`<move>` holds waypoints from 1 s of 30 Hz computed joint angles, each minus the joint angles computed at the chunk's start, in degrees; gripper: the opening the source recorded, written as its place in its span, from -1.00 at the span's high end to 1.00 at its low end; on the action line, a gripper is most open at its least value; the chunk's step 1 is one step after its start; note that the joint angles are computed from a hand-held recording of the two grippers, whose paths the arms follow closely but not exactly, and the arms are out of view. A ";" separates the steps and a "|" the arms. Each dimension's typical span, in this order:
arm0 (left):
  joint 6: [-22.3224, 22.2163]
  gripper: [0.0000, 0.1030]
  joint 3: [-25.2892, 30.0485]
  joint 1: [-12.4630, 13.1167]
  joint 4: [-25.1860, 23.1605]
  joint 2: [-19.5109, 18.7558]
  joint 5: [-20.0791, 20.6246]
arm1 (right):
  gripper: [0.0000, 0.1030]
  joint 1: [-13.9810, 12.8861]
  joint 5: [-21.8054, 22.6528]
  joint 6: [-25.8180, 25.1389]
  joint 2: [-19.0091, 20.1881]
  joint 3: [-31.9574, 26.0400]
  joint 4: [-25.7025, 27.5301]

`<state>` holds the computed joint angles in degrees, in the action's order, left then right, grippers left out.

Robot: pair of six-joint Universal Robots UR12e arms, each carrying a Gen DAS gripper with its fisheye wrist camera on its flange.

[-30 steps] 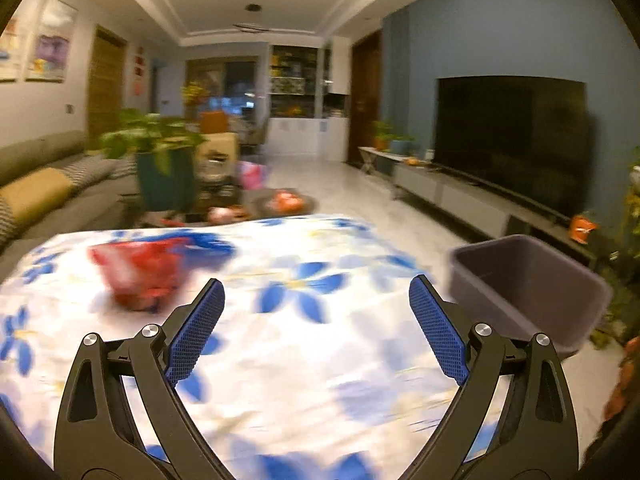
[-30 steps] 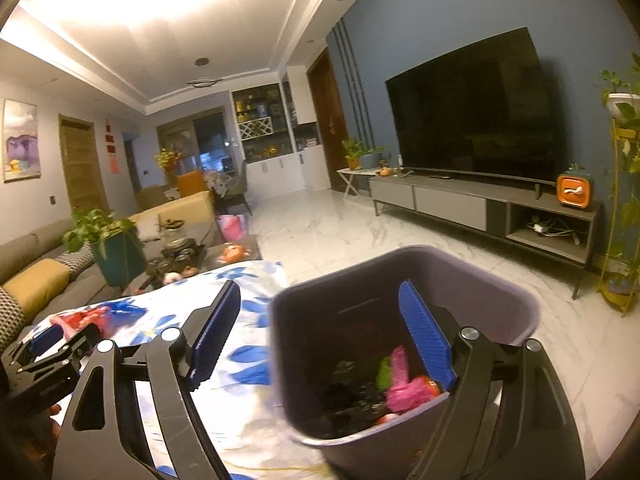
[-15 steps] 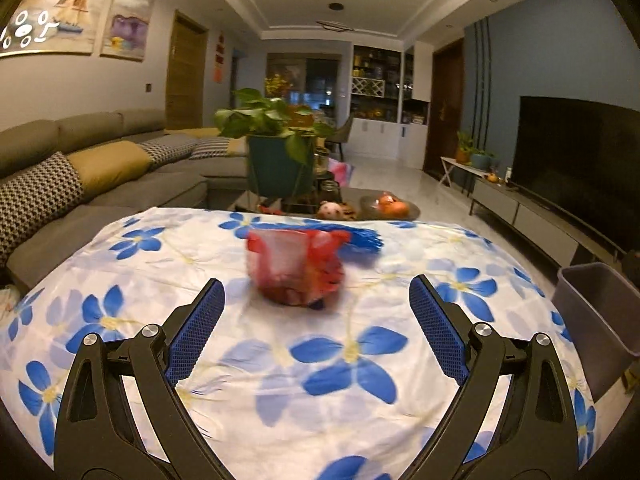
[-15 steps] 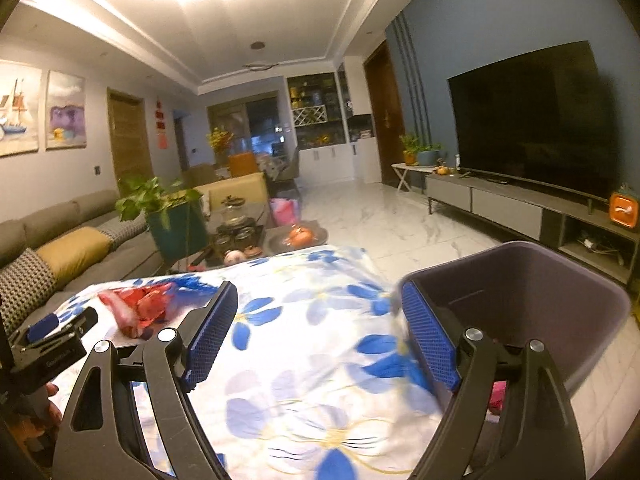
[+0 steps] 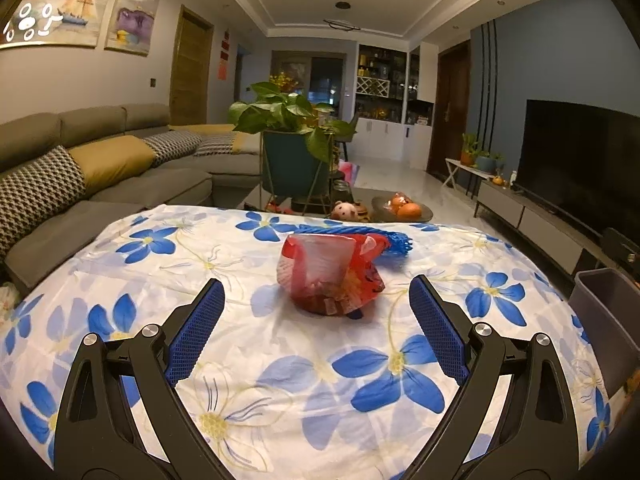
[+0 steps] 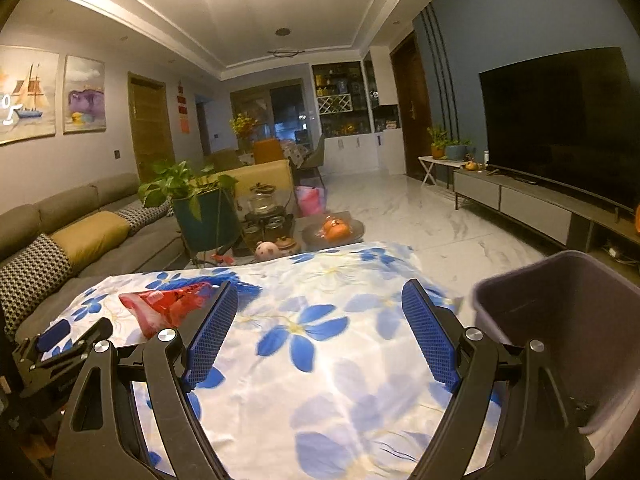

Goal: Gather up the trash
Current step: 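Move both open tools from the grey bin back to the table, then close the left tool on the red snack bag and lift it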

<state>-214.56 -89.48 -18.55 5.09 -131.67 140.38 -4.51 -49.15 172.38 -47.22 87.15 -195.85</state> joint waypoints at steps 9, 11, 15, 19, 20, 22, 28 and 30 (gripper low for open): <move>8.02 -0.78 3.04 2.81 2.06 -1.85 -6.67 | -0.59 3.09 -1.03 -0.03 2.49 -5.13 5.25; 8.64 -0.78 3.68 3.63 1.48 -2.15 -8.51 | -0.59 3.62 -1.76 0.22 3.13 -6.37 5.99; 7.78 -0.78 4.74 5.29 -1.22 -2.56 -11.27 | -0.59 4.44 -2.23 0.87 4.36 -8.83 7.89; 7.97 -0.69 5.13 6.51 -2.93 -2.84 -14.30 | -0.59 5.21 -2.59 -0.33 5.32 -10.72 9.41; 7.51 -0.63 4.97 6.90 -3.29 -2.72 -15.91 | -0.59 5.42 -2.68 -0.70 5.53 -11.14 9.73; 6.78 -0.27 4.48 7.55 -3.59 -2.50 -18.66 | -0.59 5.93 -2.68 -1.63 6.01 -12.08 10.91; 6.32 0.29 3.37 8.69 -1.97 -2.29 -24.77 | -0.59 7.14 -2.48 -3.61 6.96 -14.43 16.67; 6.33 0.48 3.19 8.95 -1.56 -2.36 -26.31 | -0.59 7.54 -2.79 -4.61 7.14 -14.71 17.21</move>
<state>-208.23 -86.29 -9.60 3.53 -134.04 114.07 3.03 -51.94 167.77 -40.08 72.44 -178.63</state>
